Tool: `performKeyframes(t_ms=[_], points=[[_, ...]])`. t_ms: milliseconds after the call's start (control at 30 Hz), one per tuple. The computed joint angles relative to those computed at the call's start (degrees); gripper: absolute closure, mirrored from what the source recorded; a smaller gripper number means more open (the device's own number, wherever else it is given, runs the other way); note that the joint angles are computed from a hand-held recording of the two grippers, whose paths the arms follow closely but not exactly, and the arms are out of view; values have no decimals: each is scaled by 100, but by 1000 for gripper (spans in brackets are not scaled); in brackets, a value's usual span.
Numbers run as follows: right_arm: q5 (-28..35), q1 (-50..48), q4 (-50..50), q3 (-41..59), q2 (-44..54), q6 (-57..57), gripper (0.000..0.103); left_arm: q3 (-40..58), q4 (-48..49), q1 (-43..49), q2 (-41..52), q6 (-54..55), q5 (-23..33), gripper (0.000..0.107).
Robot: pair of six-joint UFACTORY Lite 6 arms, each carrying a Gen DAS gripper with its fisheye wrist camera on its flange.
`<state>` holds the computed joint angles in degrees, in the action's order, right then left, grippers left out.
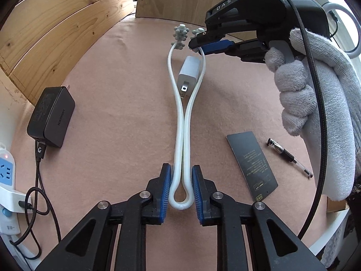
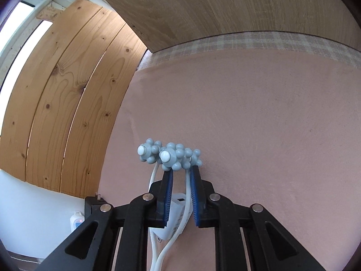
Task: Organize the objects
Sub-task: 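Grasp the cable loop with the left gripper while the right gripper grasps the massage-ball end, then lift the white cable off the table with both grippers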
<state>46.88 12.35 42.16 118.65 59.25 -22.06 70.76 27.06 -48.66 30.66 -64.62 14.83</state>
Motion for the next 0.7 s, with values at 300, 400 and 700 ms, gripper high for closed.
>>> performKeyframes(t_ms=[300, 400, 700], points=[[161, -281, 196, -668, -756, -454, 103, 346, 479, -382, -73, -416, 525, 107], [136, -322, 258, -932, -888, -584, 98, 573, 82, -75, 334, 131, 411, 107], [296, -43, -392, 64, -227, 59, 79, -500, 115, 55, -398, -307, -313, 72]])
